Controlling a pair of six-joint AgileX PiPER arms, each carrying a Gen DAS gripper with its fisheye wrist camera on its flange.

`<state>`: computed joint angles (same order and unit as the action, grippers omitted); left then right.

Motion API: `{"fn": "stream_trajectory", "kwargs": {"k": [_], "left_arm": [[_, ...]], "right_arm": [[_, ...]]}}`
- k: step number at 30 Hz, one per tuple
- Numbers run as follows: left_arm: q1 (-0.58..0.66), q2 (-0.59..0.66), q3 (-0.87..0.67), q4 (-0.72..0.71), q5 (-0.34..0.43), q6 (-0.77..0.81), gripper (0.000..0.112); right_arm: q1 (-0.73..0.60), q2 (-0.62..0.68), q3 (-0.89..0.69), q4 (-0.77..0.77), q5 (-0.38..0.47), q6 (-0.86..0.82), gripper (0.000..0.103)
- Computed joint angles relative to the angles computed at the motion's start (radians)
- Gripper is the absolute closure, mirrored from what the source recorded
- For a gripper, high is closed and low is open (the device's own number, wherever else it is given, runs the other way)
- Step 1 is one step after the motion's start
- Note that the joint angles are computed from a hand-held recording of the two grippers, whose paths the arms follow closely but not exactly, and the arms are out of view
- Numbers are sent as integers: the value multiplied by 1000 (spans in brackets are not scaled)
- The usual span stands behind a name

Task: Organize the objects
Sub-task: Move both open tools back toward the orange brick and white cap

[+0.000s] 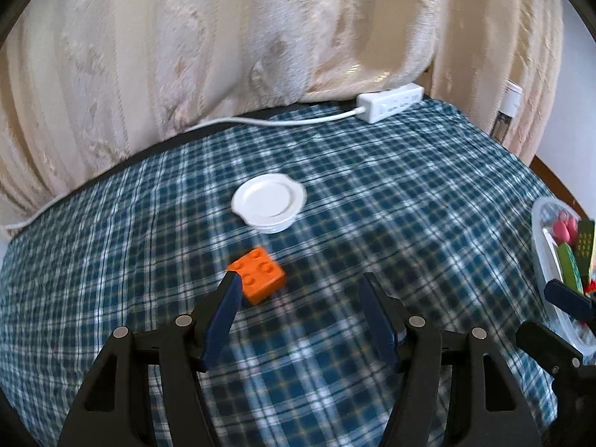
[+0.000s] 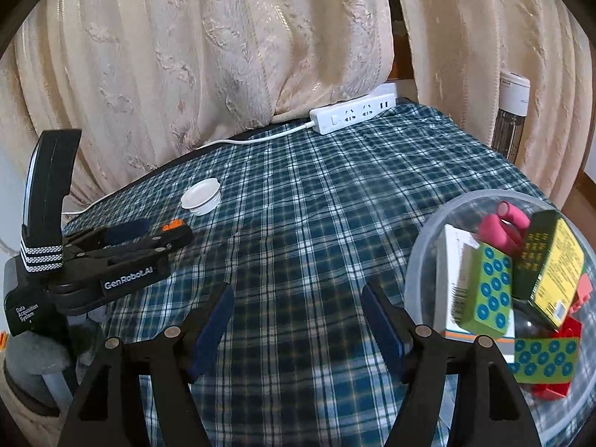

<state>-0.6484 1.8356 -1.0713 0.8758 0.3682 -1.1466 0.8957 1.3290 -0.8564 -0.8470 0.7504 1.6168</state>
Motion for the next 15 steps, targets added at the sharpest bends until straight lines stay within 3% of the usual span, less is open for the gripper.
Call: {"fn": "stream_trajectory", "kwargs": {"k": [15], "left_arm": [[145,54,-9,-233,-83,222,46]], "right_arm": [[-92,155,-150,76,-88,-174,28]]}}
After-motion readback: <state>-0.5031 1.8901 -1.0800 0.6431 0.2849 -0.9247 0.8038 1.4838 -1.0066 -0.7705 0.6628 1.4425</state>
